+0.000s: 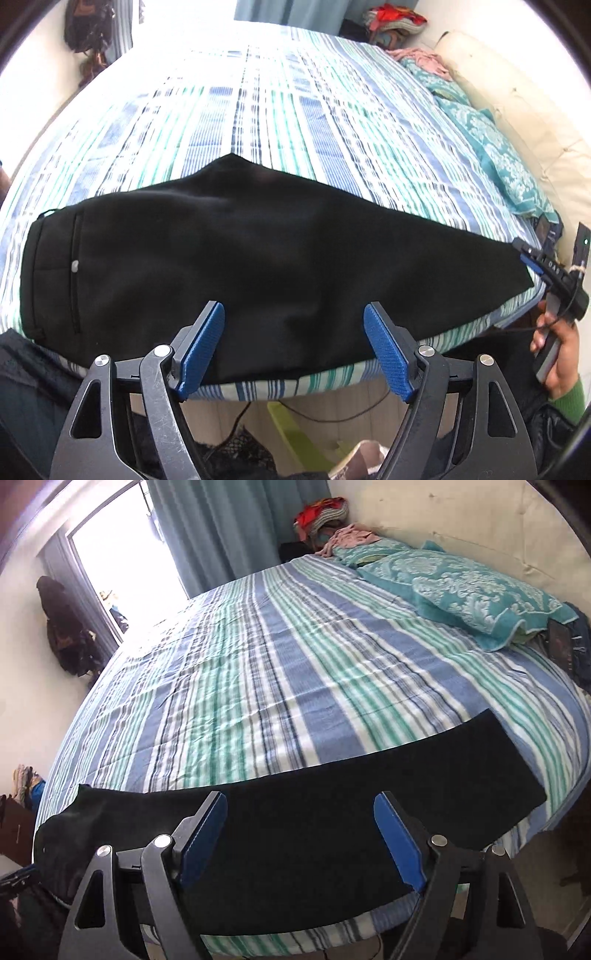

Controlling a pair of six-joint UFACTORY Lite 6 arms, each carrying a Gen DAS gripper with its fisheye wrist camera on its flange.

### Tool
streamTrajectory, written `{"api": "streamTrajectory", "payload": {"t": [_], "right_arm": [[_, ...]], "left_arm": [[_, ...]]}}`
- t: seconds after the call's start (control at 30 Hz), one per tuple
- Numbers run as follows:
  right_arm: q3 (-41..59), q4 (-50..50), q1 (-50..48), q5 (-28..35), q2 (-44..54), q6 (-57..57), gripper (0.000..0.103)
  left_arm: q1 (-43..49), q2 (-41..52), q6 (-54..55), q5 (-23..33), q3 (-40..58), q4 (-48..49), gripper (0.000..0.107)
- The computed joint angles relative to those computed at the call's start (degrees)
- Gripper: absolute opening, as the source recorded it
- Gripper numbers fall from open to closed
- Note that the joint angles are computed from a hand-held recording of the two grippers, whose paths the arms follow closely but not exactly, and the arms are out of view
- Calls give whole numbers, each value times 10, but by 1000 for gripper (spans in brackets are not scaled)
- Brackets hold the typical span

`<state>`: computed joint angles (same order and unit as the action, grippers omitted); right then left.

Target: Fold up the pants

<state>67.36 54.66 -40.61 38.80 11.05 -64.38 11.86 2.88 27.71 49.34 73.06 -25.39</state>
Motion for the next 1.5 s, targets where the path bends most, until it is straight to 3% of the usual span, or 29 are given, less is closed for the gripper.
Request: {"api": "streamTrajectory", "payload": {"t": [0.2, 0.33, 0.6, 0.87, 1.1, 1.23, 1.37, 1.5], "right_arm": [[-90, 31, 90, -46, -19, -59, 82], [-115, 30, 92, -53, -37, -80, 82], [-89, 13, 85, -52, 0, -48, 82], [-49, -123, 96, -85, 75, 105, 82], [-54, 20, 15, -59, 36, 11, 82], [-68, 78, 8, -48, 13, -41, 82], [-84, 93, 67, -38, -2, -92, 82], [-133, 53, 163, -56, -30, -113, 82]], "left_arm": [[-63, 48, -60, -118, -26, 86, 80], [-80, 66, -76, -143, -53, 118, 80], [-87, 53, -75, -152, -102, 132, 83], [-106, 43, -88, -164, -121, 165, 89], [-49, -14, 4, -112, -95, 58, 88], [56, 68, 1, -105, 23, 26, 94], [102, 187, -96, -97, 117, 117, 91], [84, 197, -187, -143, 66, 305, 86]]}}
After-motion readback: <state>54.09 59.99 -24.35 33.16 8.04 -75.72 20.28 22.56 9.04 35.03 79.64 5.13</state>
